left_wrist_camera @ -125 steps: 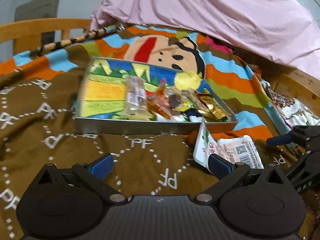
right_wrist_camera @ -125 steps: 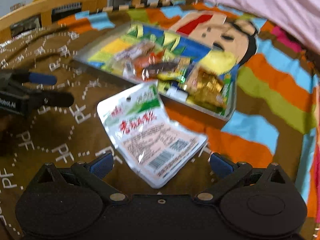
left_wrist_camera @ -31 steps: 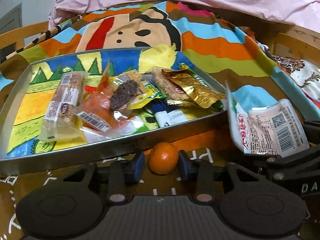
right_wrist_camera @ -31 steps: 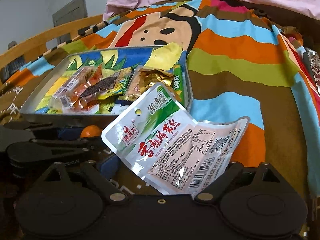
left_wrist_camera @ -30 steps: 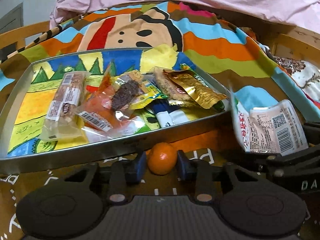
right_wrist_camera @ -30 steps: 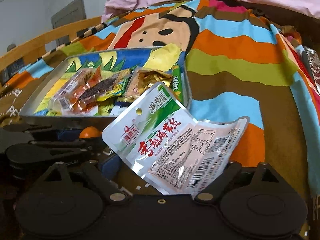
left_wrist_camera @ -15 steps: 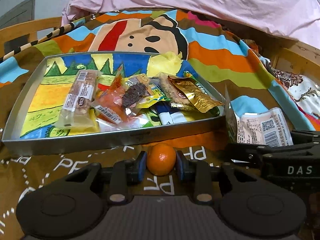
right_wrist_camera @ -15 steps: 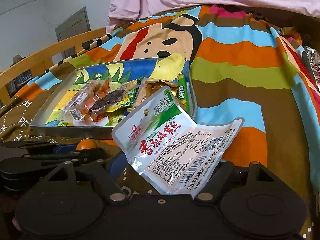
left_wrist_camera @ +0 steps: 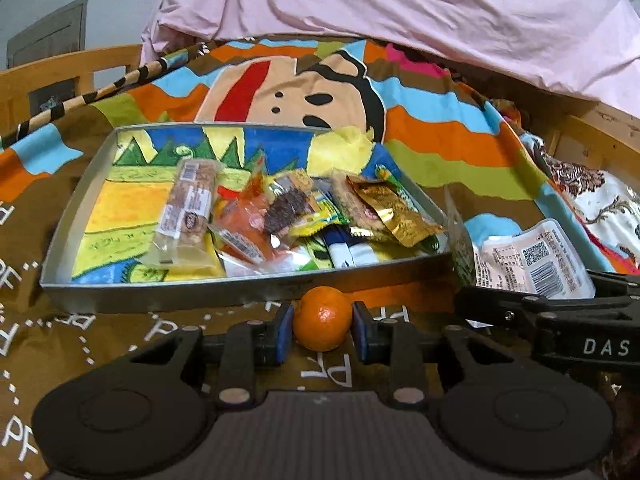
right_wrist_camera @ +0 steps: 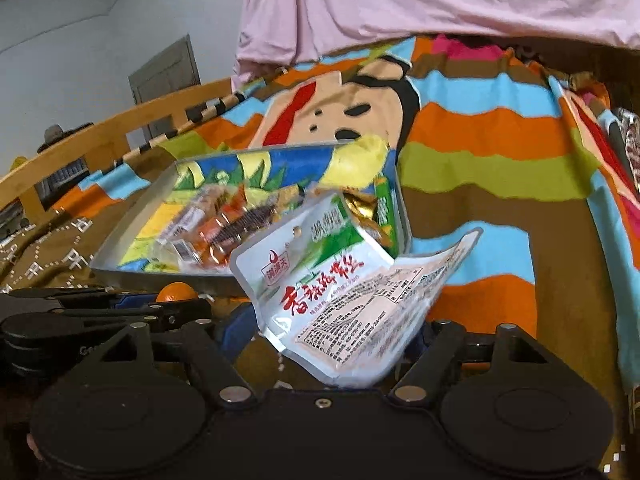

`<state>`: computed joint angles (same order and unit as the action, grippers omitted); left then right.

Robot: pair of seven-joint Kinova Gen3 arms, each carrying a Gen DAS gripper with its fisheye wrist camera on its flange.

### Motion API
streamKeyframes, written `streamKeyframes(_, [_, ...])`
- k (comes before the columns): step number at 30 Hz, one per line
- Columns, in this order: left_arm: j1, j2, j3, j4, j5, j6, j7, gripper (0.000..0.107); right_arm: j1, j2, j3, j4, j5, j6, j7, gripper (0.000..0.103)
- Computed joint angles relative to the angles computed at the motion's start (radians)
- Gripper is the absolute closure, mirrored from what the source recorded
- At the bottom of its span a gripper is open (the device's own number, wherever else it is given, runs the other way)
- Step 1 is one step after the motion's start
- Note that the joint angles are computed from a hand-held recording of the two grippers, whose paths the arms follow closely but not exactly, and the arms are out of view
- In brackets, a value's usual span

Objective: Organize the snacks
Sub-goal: 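Carry the orange and white package into the tray and open both grippers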

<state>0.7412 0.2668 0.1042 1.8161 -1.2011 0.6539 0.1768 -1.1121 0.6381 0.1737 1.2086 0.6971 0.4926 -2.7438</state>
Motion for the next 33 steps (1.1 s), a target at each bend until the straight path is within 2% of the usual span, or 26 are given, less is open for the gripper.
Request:
streamKeyframes(4, [0.003,-0.009,-0.001,-0.004,-0.020,0.018,0.011,0.074,-0.021,-0.006,0.031,0.021,0.035,-0.044,-0.034,0.028])
streamKeyframes(10, [-0.005,-0.014,0.010,-0.004,-0.030,0.029,0.024,0.074,0.001,0.012,-0.008,-0.018,0.007,-0.003,0.033,0.031])
streamKeyframes(16, [-0.010,-0.023,0.016,0.011,-0.042,0.028,0.046,0.074,-0.058,0.001,0.075,0.029,0.078,-0.062,-0.060,0.034])
streamKeyframes(21, [-0.017,-0.027,0.022,0.013,-0.049,0.031,0.055,0.074,-0.068,0.005,0.086,0.033,0.116,-0.082,-0.078,0.035])
streamKeyframes(25, [-0.022,-0.028,0.028,0.013,-0.038,0.030,0.050,0.074,0.007,0.025,0.002,-0.018,0.022,-0.052,-0.006,0.035])
streamKeyframes(27, [-0.024,-0.030,0.029,0.013,-0.032,0.027,0.044,0.074,0.035,0.016,-0.015,-0.001,-0.027,-0.088,-0.019,0.035])
streamKeyframes(30, [-0.025,-0.030,0.028,0.012,-0.032,0.025,0.039,0.074,0.039,0.002,0.019,0.042,-0.090,-0.175,-0.067,0.036])
streamKeyframes(33, [-0.023,-0.030,0.025,0.012,-0.040,0.028,0.049,0.074,0.019,0.001,0.073,0.062,-0.133,-0.224,-0.090,0.048])
